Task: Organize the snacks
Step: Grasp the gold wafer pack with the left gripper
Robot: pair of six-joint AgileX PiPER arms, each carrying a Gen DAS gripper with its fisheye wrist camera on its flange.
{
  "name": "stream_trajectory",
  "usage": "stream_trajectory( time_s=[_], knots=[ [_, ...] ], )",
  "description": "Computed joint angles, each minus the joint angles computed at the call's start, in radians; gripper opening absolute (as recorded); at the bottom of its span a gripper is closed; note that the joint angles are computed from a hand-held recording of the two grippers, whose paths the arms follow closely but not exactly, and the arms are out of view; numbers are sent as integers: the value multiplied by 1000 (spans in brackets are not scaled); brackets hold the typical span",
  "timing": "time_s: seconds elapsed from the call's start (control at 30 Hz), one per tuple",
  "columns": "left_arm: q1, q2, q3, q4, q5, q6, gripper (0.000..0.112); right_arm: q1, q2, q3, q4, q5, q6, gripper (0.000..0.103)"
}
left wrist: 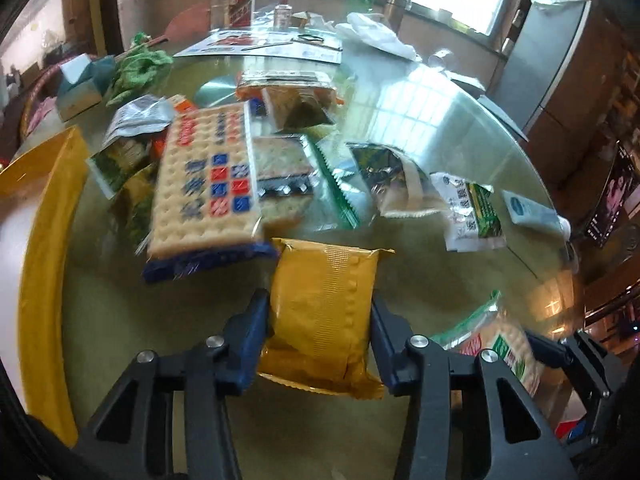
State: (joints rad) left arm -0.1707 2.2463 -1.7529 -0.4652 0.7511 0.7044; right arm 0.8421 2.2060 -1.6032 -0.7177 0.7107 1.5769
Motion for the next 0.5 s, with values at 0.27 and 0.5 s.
stream_trajectory(
  time_s=[0.27, 0.5],
  knots=[
    [129, -177, 298, -184, -27, 191, 47, 7, -6, 11, -6, -50, 14, 76],
    [253, -268, 400, -346, 40, 329, 46, 5, -6, 25, -55, -155, 96, 76]
  ],
)
